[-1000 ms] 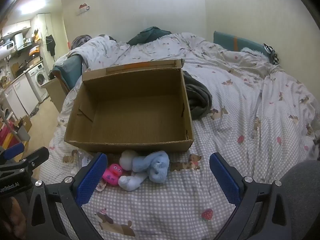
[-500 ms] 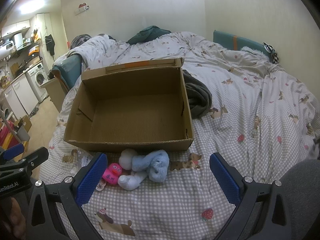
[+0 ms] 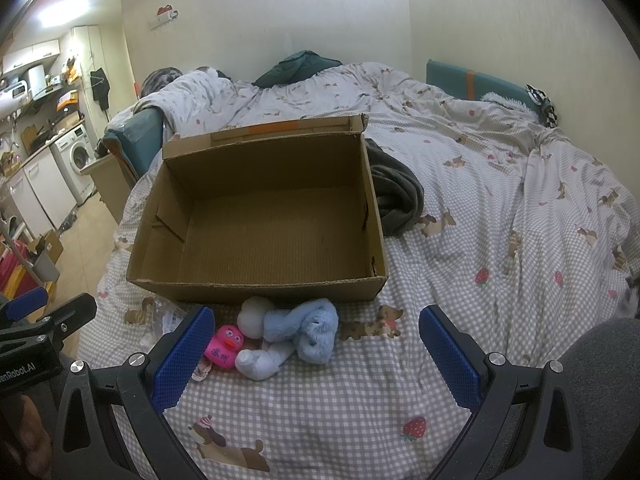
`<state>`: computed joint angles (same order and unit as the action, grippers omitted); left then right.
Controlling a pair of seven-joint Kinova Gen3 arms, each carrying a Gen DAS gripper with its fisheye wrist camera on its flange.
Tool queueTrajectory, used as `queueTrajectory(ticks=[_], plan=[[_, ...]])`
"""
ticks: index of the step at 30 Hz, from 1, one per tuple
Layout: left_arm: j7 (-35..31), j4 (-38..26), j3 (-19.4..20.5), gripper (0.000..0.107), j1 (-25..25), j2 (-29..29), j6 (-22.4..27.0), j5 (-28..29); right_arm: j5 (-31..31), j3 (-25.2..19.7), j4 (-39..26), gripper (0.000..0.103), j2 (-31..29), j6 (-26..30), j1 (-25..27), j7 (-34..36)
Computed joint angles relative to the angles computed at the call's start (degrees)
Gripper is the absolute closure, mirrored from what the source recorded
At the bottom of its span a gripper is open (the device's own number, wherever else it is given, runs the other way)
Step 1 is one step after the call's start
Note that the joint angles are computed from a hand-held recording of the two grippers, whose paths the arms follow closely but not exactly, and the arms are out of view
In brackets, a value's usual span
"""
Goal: Organize soft objects
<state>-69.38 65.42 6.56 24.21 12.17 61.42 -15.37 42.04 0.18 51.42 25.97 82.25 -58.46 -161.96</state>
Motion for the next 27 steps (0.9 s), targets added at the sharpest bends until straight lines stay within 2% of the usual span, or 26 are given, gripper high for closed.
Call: queueTrajectory(ticks=[27], plan=[[-0.4, -0.1, -0.1, 0.005, -0.3, 0.1, 0.2, 0.6, 0.0, 0.0, 0.2, 0.000, 0.0, -0.2, 0.1, -0.3]])
